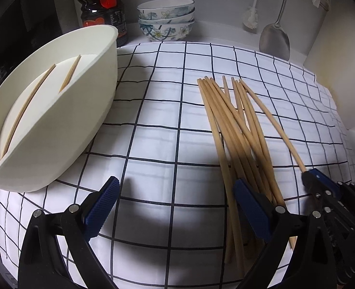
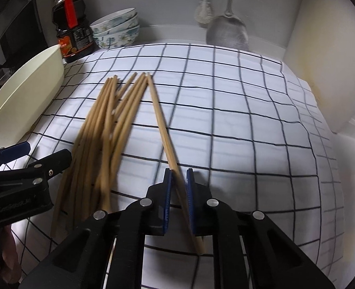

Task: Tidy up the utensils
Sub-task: 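Grasp a single wooden chopstick from the bundle with the right gripper, then grasp another chopstick with the left gripper while the right gripper holds its chopstick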

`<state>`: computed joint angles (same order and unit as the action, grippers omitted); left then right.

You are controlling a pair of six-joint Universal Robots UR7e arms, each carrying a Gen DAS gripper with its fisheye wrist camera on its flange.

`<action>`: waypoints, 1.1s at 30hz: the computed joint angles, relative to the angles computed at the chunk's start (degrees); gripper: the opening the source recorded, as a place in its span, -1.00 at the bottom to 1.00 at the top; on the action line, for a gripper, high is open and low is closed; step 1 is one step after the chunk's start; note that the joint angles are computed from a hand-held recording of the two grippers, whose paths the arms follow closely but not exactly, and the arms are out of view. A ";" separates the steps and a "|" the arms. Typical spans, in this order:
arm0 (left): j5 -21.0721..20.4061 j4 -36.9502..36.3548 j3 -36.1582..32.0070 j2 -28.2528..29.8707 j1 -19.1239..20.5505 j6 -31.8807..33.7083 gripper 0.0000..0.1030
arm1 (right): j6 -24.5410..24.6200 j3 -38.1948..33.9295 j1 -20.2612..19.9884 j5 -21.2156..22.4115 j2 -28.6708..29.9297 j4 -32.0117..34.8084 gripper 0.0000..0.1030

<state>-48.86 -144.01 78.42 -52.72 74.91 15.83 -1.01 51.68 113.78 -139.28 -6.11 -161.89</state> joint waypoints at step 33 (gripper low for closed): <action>0.03 2.08 -3.18 2.08 -0.05 2.29 0.15 | -3.04 -7.20 -1.47 1.96 1.97 5.32 -0.62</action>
